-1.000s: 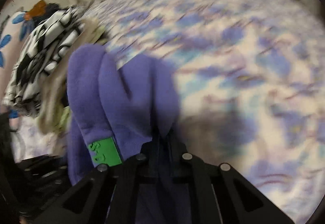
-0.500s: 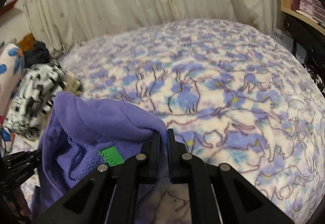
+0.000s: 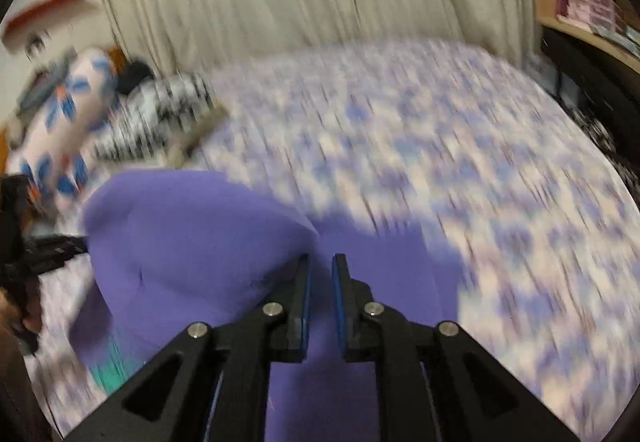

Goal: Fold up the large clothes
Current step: 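Fold the hood down onto the folded body with both tools and release, then press the folded hood flat with both tools, then open them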

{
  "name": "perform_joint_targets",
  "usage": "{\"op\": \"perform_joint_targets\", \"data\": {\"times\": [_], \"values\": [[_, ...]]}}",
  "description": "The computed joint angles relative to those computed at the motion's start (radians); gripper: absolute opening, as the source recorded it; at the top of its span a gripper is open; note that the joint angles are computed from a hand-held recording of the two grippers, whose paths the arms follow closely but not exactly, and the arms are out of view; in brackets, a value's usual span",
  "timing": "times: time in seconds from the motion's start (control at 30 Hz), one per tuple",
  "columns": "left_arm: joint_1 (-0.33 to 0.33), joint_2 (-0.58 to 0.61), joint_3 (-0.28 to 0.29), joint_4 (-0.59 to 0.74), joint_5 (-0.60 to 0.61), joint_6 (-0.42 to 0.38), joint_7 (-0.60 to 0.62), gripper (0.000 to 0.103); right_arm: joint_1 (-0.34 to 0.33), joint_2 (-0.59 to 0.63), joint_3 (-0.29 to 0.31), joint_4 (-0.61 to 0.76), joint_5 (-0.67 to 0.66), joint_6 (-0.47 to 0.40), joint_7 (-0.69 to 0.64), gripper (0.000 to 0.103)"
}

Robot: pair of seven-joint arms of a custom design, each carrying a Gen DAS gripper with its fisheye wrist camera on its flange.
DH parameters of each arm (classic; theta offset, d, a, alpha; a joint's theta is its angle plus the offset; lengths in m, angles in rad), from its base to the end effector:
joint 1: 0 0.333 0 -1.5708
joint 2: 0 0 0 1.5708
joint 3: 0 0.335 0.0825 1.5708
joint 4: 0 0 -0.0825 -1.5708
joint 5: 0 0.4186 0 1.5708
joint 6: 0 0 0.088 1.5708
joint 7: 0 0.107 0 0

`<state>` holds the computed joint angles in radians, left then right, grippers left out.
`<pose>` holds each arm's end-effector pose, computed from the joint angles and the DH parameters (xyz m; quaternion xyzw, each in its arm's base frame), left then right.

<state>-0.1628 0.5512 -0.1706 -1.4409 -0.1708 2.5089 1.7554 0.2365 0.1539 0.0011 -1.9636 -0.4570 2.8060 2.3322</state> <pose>0.7560 -0.2301 0.4343 -0.5475 0.7895 -0.2635 0.0870 0.6430 0.1774 0.4733 -0.6109 0.7060 -0.2293 0.2753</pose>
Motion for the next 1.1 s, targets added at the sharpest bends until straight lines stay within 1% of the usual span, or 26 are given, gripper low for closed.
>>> {"op": "perform_joint_targets", "data": {"times": [0.03, 0.07, 0.1, 0.13, 0.17, 0.2, 0.27, 0.3, 0.33, 0.37, 0.4, 0.43, 0.47, 0.5, 0.53, 0.57, 0.67, 0.77, 0.83, 0.9, 0.93, 0.97, 1.0, 1.07, 1.1], "values": [[0.000, -0.025, 0.005, -0.042, 0.004, -0.013, -0.008, 0.009, -0.013, -0.027, 0.019, -0.045, 0.072, 0.001, -0.030, 0.010], [0.003, -0.053, 0.007, -0.091, 0.002, -0.019, -0.015, 0.010, -0.031, -0.057, 0.044, -0.094, 0.189, 0.006, -0.083, 0.010], [0.007, -0.078, 0.006, -0.131, -0.004, -0.019, -0.018, 0.011, -0.035, -0.076, 0.052, -0.123, 0.251, 0.012, -0.106, 0.010], [0.013, -0.107, 0.002, -0.176, -0.014, -0.015, -0.016, 0.015, -0.035, -0.099, 0.057, -0.156, 0.309, 0.024, -0.119, 0.010], [0.016, -0.134, -0.001, -0.216, -0.022, 0.000, -0.016, 0.021, -0.030, -0.119, 0.059, -0.180, 0.334, 0.030, -0.118, 0.010], [0.018, -0.158, -0.006, -0.248, -0.031, 0.012, -0.013, 0.024, -0.022, -0.136, 0.059, -0.199, 0.338, 0.031, -0.108, 0.010], [0.026, -0.205, -0.020, -0.299, -0.057, 0.017, 0.009, 0.038, -0.007, -0.168, 0.063, -0.225, 0.340, 0.032, -0.098, 0.010], [0.027, -0.223, -0.025, -0.316, -0.069, 0.018, 0.018, 0.043, 0.002, -0.178, 0.065, -0.228, 0.348, 0.028, -0.103, 0.011], [0.029, -0.248, -0.031, -0.339, -0.085, 0.021, 0.030, 0.051, 0.012, -0.185, 0.068, -0.230, 0.366, 0.028, -0.116, 0.013], [0.030, -0.273, -0.037, -0.360, -0.102, 0.028, 0.044, 0.055, 0.022, -0.194, 0.072, -0.231, 0.372, 0.026, -0.123, 0.023], [0.027, -0.296, -0.040, -0.377, -0.114, 0.032, 0.050, 0.056, 0.028, -0.205, 0.075, -0.236, 0.359, 0.026, -0.116, 0.031], [0.029, -0.317, -0.047, -0.392, -0.139, 0.037, 0.067, 0.058, 0.035, -0.215, 0.079, -0.237, 0.343, 0.032, -0.109, 0.049], [0.031, -0.333, -0.053, -0.398, -0.168, 0.033, 0.081, 0.065, 0.041, -0.222, 0.082, -0.236, 0.329, 0.038, -0.107, 0.059], [0.026, -0.325, -0.053, -0.378, -0.180, 0.024, 0.081, 0.069, 0.047, -0.225, 0.087, -0.228, 0.312, 0.040, -0.100, 0.060], [0.028, -0.332, -0.057, -0.375, -0.210, 0.015, 0.088, 0.078, 0.054, -0.223, 0.089, -0.214, 0.308, 0.039, -0.103, 0.060], [0.031, -0.332, -0.062, -0.364, -0.246, 0.005, 0.096, 0.085, 0.061, -0.217, 0.088, -0.202, 0.317, 0.040, -0.111, 0.060], [0.038, -0.285, -0.071, -0.289, -0.333, -0.052, 0.106, 0.088, 0.073, -0.175, 0.081, -0.137, 0.397, 0.035, -0.141, 0.062], [0.064, -0.209, -0.094, -0.196, -0.475, -0.123, 0.099, 0.088, 0.061, -0.104, 0.074, -0.049, 0.465, 0.024, -0.121, 0.063], [0.069, -0.160, -0.100, -0.148, -0.522, -0.138, 0.072, 0.088, 0.050, -0.054, 0.070, 0.012, 0.473, 0.007, -0.093, 0.063], [0.084, -0.114, -0.118, -0.108, -0.583, -0.147, 0.072, 0.088, 0.050, -0.001, 0.057, 0.086, 0.415, -0.059, -0.038, 0.063], [0.090, -0.084, -0.127, -0.080, -0.607, -0.159, 0.070, 0.088, 0.042, 0.032, 0.057, 0.127, 0.421, -0.102, -0.029, 0.063], [0.089, -0.052, -0.129, -0.051, -0.612, -0.168, 0.060, 0.088, 0.034, 0.065, 0.058, 0.170, 0.429, -0.156, -0.026, 0.063], [0.077, -0.022, -0.121, -0.019, -0.589, -0.181, 0.026, 0.088, 0.025, 0.094, 0.060, 0.202, 0.442, -0.196, -0.022, 0.063], [0.070, 0.024, -0.123, 0.022, -0.569, -0.193, -0.009, 0.088, 0.002, 0.131, 0.074, 0.231, 0.481, -0.235, -0.054, 0.063], [0.073, 0.041, -0.130, 0.035, -0.570, -0.199, -0.013, 0.087, -0.013, 0.147, 0.085, 0.241, 0.518, -0.250, -0.081, 0.061]]}}
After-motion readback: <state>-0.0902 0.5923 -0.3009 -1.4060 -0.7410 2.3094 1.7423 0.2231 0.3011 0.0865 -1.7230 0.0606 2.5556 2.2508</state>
